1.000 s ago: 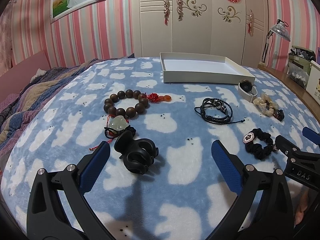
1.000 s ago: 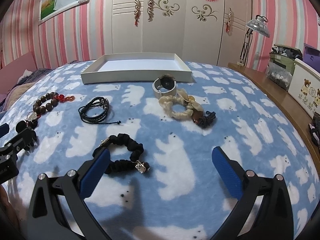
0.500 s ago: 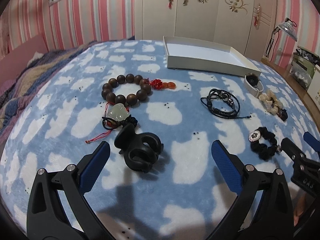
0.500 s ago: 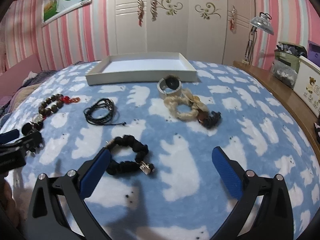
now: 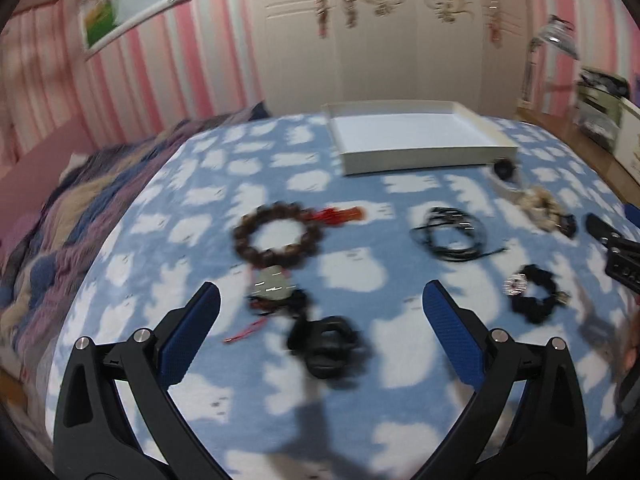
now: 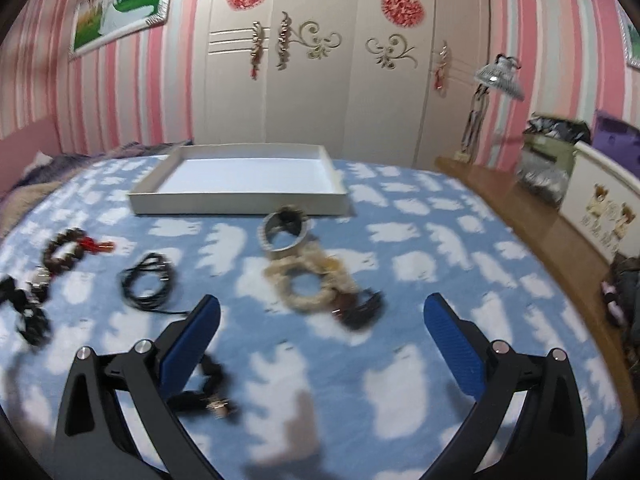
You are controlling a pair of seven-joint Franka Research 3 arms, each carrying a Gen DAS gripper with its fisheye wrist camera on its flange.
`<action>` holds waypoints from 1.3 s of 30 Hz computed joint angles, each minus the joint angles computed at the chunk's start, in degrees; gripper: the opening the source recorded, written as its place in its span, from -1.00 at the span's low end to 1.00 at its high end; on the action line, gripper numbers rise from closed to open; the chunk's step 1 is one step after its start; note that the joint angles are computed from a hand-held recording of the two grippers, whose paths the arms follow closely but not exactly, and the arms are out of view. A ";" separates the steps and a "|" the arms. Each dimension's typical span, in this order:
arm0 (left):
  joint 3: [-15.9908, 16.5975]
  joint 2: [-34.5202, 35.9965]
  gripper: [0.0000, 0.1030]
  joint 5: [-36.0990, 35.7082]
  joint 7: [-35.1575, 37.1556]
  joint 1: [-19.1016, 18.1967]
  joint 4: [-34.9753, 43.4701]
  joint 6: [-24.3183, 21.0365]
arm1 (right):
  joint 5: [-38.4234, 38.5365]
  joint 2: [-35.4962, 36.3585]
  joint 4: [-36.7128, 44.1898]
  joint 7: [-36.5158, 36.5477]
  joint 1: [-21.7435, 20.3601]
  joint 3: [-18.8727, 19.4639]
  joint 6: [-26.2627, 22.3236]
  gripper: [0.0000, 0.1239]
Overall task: Organize jewelry
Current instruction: 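Grasp the jade pendant with the left tool while the right tool grasps the braided cord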
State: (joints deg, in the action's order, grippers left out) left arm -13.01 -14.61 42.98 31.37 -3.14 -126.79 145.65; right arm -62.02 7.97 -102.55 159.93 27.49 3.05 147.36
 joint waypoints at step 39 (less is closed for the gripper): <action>4.66 20.15 -0.47 -29.68 23.80 -1.49 22.31 -21.31 | 40.40 15.84 21.98 -33.08 -0.52 -5.26 -13.27 0.05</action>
